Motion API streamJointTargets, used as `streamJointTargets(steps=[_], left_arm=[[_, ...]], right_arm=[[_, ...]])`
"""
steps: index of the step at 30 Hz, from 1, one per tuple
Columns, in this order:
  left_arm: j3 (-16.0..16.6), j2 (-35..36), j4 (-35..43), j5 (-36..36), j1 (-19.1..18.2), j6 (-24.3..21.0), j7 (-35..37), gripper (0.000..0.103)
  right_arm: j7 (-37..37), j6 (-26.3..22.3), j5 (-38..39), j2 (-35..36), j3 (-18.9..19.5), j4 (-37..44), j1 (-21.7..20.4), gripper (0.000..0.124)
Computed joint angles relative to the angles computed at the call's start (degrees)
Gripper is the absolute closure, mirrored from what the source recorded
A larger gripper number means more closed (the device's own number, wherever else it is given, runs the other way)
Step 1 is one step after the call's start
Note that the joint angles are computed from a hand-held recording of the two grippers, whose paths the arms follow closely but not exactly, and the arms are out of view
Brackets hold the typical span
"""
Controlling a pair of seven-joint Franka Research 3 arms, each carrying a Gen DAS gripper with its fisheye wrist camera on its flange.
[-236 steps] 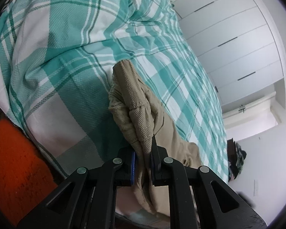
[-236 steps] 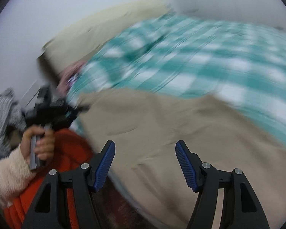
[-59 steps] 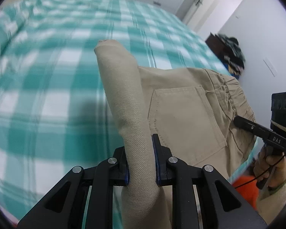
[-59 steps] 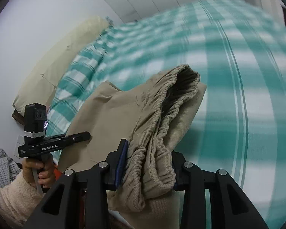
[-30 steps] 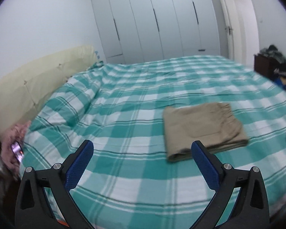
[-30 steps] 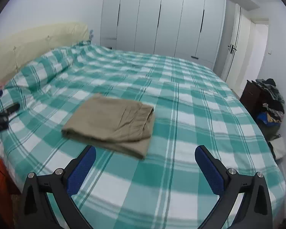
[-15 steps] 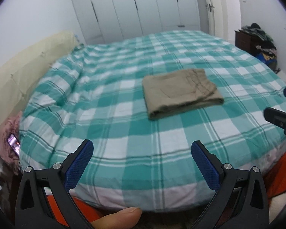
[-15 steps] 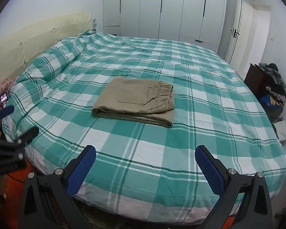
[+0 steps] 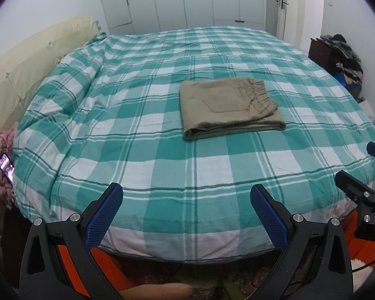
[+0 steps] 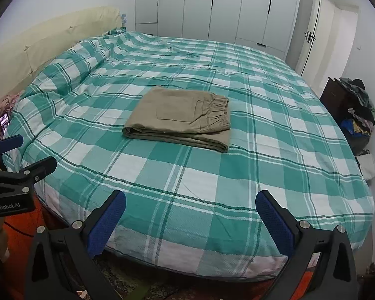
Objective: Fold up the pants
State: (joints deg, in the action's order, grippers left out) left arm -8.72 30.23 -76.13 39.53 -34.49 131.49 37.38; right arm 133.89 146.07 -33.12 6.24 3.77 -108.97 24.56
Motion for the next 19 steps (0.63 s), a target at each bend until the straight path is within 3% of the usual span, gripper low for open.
streamJointTargets(steps=[19], left_arm=[[0.88,-0.34,-0.74,1.88,-0.71,0.16,-2.18,0.001]], right_arm=[[1.17,0.64,-0.67,0.04,-0.26,-0.41,-0.08,0.021]])
